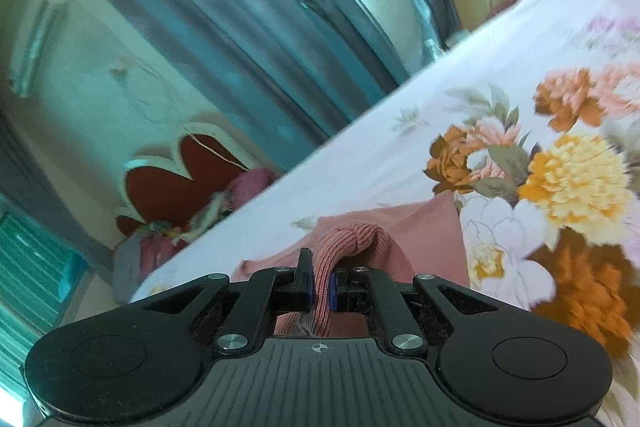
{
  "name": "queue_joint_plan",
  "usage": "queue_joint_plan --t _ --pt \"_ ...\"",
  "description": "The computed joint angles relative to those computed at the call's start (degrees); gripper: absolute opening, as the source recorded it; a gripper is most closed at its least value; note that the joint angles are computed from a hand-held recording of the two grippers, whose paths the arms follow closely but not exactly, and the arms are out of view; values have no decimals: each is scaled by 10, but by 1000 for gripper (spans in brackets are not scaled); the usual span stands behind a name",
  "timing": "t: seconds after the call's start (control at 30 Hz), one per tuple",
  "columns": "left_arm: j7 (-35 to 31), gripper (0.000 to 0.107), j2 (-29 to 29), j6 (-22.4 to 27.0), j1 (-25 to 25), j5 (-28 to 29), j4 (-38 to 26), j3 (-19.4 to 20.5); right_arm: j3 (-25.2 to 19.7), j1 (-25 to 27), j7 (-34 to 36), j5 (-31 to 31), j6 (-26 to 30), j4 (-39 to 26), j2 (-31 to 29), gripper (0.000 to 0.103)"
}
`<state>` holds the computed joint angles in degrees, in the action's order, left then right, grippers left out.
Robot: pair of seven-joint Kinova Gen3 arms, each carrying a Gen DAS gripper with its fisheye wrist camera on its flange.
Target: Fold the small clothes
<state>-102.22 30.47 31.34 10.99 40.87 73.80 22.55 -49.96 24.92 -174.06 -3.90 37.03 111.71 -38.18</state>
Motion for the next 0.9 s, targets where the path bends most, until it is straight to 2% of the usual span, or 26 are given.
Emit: queue_joint_plan --t 0.07,0.13,0.2,0.27,0.3,0.33,0.37,0.43,0.53,0.6,0.63,0.67,0.7,0.73,0.77,0.83,0.9 --pt "20 6 37 38 23 -19 -50 -33 -15 16 5 3 -28 16 35 6" --pt "33 7 69 59 20 -41 -87 -24 -29 30 3 12 -60 34 64 7" --pt "43 29 85 64 28 -55 -108 -33 -38 44 -9 23 -95 54 76 7" --pt "46 64 86 43 29 -61 -104 -33 -56 70 -19 35 -93 54 80 32" --pt "40 69 86 32 28 -62 -101 -32 -67 86 -26 45 -91 53 68 59" --pt "42 71 83 30 32 -71 -100 -38 -79 103 -30 54 -79 49 55 67" --pt "50 71 82 37 37 -90 -106 -44 -82 108 -24 54 -74 48 52 67" --pt "59 68 86 67 45 -118 -126 -57 -74 100 -19 48 -77 58 54 67" --pt "73 56 99 134 68 -180 -176 -78 -72 79 7 56 -60 56 81 67" --pt "70 51 103 147 86 -205 -189 -92 -89 74 23 74 -36 42 107 66" --pt "70 45 104 153 96 -222 -198 -99 -103 77 26 85 -20 31 121 66" --pt "68 33 102 159 106 -240 -202 -107 -122 84 30 98 1 17 140 61" --pt "68 24 104 166 114 -255 -210 -113 -148 94 31 116 24 2 163 44" --pt "63 9 107 169 115 -265 -215 -110 -175 107 36 132 44 -9 178 29" --pt "58 5 106 163 114 -265 -211 -106 -200 123 33 148 60 -18 182 25" --pt "56 5 93 131 121 -273 -187 -113 -220 138 31 151 77 -27 182 11" --pt "57 5 88 115 127 -284 -176 -116 -233 166 61 119 97 -37 163 8"
